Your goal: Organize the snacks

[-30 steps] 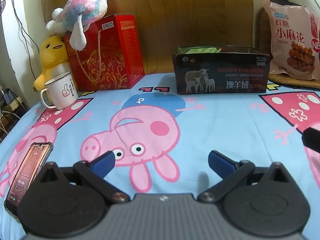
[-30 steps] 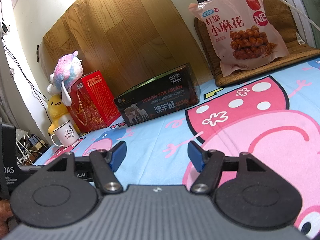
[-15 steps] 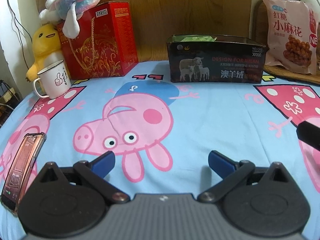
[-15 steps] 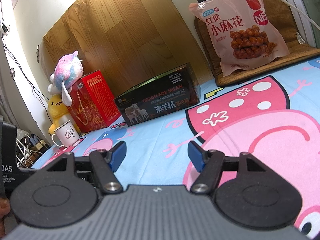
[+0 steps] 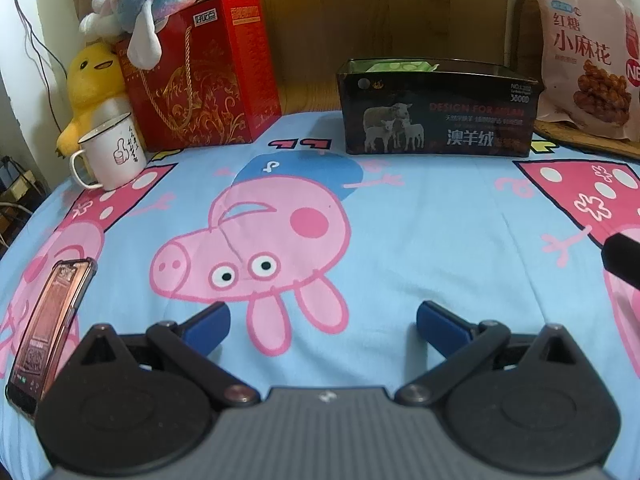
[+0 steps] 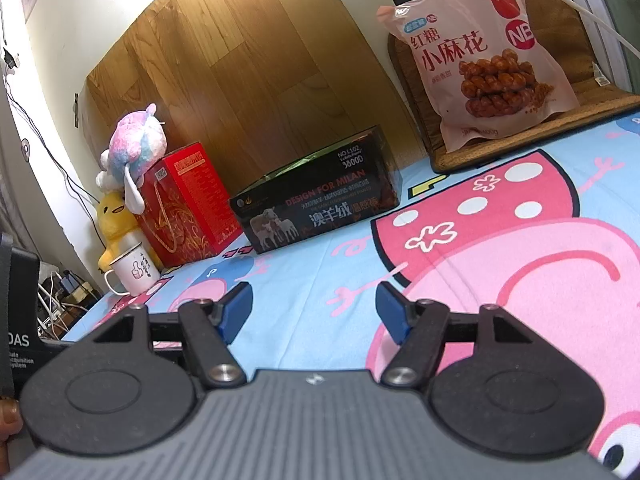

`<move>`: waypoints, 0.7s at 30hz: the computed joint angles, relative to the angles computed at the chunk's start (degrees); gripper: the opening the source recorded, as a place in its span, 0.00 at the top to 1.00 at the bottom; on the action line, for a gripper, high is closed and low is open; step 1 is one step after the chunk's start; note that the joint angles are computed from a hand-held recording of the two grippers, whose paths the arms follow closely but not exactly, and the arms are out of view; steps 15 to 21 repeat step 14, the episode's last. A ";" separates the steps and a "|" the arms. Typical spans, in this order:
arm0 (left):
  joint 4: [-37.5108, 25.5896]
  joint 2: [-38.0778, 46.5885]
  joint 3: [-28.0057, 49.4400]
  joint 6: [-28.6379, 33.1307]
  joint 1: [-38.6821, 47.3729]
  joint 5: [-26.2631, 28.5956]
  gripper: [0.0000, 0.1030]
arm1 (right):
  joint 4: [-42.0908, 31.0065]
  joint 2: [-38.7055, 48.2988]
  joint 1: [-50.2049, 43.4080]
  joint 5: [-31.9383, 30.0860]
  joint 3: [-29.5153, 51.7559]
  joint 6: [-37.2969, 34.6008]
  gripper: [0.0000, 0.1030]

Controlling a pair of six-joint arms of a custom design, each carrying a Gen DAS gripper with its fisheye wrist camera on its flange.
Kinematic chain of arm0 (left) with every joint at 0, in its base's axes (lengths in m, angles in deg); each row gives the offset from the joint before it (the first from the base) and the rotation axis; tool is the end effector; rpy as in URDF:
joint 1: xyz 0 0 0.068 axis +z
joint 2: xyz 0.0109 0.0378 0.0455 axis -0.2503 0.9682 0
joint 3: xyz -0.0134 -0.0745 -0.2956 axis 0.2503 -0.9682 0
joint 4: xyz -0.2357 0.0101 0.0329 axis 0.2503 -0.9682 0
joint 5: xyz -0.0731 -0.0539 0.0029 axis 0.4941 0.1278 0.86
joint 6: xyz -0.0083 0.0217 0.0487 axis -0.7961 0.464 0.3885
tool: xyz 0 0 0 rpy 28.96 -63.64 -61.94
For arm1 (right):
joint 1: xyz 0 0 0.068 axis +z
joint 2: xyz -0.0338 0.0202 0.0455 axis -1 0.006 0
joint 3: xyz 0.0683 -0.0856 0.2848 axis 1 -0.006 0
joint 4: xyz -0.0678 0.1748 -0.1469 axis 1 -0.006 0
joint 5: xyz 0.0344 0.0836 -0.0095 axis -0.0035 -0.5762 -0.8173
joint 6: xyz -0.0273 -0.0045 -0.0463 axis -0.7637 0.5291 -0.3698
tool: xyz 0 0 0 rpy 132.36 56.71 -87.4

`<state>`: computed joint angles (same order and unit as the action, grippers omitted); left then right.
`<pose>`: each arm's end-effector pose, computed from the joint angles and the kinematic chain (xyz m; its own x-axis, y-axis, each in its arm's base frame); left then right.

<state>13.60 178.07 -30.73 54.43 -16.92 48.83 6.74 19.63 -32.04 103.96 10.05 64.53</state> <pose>0.2990 -0.0179 0.1940 -0.6258 0.3633 -0.6902 0.3789 0.9151 0.1382 0.1623 0.2023 0.1780 -0.2934 0.5092 -0.8091 0.2178 0.8597 0.4621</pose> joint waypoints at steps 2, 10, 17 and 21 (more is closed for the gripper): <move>0.11 -0.12 -0.17 0.08 -0.03 -0.13 0.00 | 0.14 -0.10 -0.03 -0.05 -0.18 -0.07 0.32; 0.48 -0.59 -0.75 0.94 0.44 2.19 0.00 | 0.43 0.08 -0.09 -0.03 -0.10 -0.09 0.32; -0.29 -0.91 -0.61 1.26 0.39 3.47 0.00 | 0.61 -0.09 -0.17 -0.10 -0.32 -0.24 0.31; -0.29 -0.91 -0.61 1.26 0.39 3.47 0.00 | 0.61 -0.09 -0.17 -0.10 -0.32 -0.24 0.31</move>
